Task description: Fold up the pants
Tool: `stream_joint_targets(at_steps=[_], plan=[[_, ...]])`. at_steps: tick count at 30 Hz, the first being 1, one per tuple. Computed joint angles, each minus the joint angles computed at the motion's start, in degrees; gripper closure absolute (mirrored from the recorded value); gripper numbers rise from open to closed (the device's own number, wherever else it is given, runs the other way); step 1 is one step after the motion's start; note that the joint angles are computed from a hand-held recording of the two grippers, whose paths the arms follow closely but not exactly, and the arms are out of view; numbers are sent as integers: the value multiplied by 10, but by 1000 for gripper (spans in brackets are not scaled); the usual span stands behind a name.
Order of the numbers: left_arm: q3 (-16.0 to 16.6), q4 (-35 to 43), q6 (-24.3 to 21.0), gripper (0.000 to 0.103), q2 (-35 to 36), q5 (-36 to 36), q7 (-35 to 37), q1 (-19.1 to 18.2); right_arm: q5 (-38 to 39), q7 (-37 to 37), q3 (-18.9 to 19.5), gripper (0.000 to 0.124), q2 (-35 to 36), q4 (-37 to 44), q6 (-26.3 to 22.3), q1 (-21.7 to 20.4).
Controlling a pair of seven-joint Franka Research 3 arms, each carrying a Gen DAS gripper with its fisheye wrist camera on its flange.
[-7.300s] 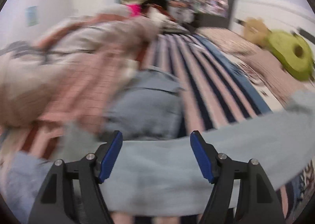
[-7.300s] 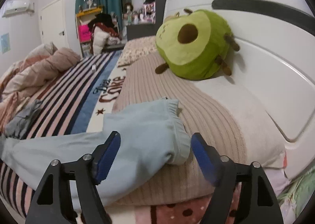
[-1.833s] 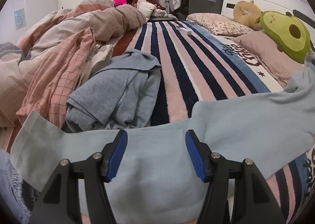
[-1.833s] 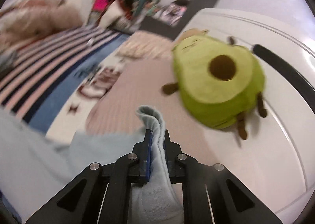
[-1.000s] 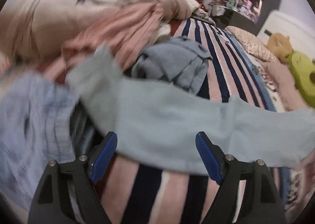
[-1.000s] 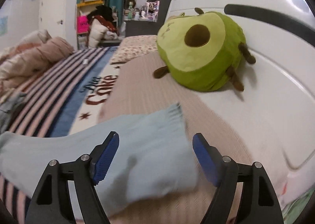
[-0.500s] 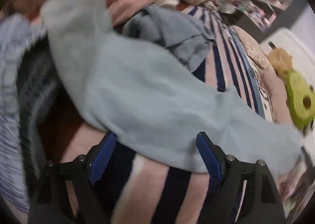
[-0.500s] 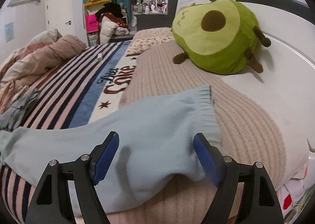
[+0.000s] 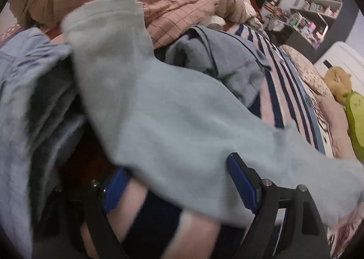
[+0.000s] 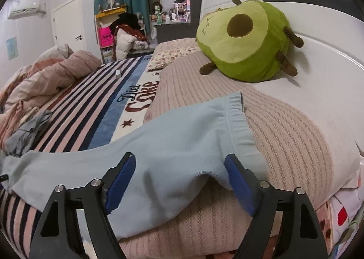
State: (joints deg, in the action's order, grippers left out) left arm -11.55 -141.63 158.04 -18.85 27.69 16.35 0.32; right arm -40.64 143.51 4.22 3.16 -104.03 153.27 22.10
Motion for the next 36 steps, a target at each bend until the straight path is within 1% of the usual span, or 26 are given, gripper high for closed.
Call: stream_joint_targets(at_steps=[2, 3, 4, 5, 6, 7, 8, 10, 12, 14, 17, 18, 19, 20, 21, 22, 23, 24, 25, 26, 27, 30, 32, 33, 34, 36], plan=[[-15, 17, 7, 22, 18, 39, -36, 27, -35, 49, -4, 44, 5, -4, 12, 2], [-20, 29, 6, 29, 27, 61, -54, 38, -45, 54, -4, 44, 9, -3, 13, 4], [-22, 37, 4, 48, 34, 81, -68, 45, -60, 61, -5, 42, 11, -1, 9, 7], [-26, 49, -5, 59, 41, 103, -83, 51, -80, 71, -6, 42, 12, 0, 4, 10], [-26, 58, -10, 76, 47, 124, -97, 54, -92, 73, -6, 42, 14, 2, -2, 13], [-22, 64, -10, 86, 51, 135, -104, 52, -99, 71, -5, 42, 15, 3, -5, 15], [-25, 69, -11, 91, 51, 161, -120, 54, -103, 70, -6, 42, 15, 3, -5, 15], [-30, 81, -25, 94, 49, 205, -145, 52, -103, 71, -7, 42, 12, -3, 5, 13], [-46, 92, -37, 94, 34, 279, -188, 53, -100, 78, -9, 42, 7, -11, 21, 10], [-56, 113, -49, 94, 30, 331, -202, 41, -100, 88, -9, 42, 2, -18, 35, 6], [-66, 168, -45, 94, 53, 398, -184, 14, -100, 93, -8, 42, 3, -20, 49, 1], [-67, 197, -25, 94, 75, 422, -175, 3, -97, 92, -8, 42, 3, -20, 53, -1], [-62, 214, -11, 94, 90, 426, -165, -8, -97, 93, -8, 42, 3, -21, 56, -1], [-55, 245, 30, 94, 124, 408, -114, -23, -98, 92, -9, 42, 3, -22, 59, -2], [-39, 261, 54, 94, 144, 381, -68, -44, -99, 92, -9, 42, 3, -23, 60, -2], [-43, 282, 74, 94, 175, 342, -16, -53, -102, 93, -9, 42, 3, -24, 62, -2], [-39, 284, 85, 94, 186, 312, 29, -66, -107, 97, -9, 42, 3, -26, 65, -2], [-42, 300, 93, 94, 217, 244, 114, -80, -112, 99, -10, 42, 3, -28, 68, -2], [-53, 312, 92, 94, 244, 169, 202, -85, -115, 100, -10, 42, 3, -29, 70, -2], [-57, 319, 87, 94, 259, 121, 251, -91, -119, 101, -10, 42, 3, -30, 71, -2], [-82, 329, 72, 94, 281, 37, 333, -82, -121, 100, -10, 41, 4, -29, 71, -2], [-104, 350, 28, 94, 308, -74, 442, -81, -117, 89, -9, 40, 6, -26, 69, -2], [-114, 342, 24, 86, 306, -126, 497, -77, -115, 85, -9, 40, 8, -22, 63, 0], [-121, 340, 23, 76, 306, -159, 531, -71, -119, 88, -9, 40, 8, -20, 59, 2], [-131, 325, 31, 64, 295, -198, 564, -64, -131, 100, -10, 40, 5, -20, 59, 3], [-161, 290, 44, 51, 266, -310, 658, -40, -157, 126, -10, 40, 0, -19, 60, 5]])
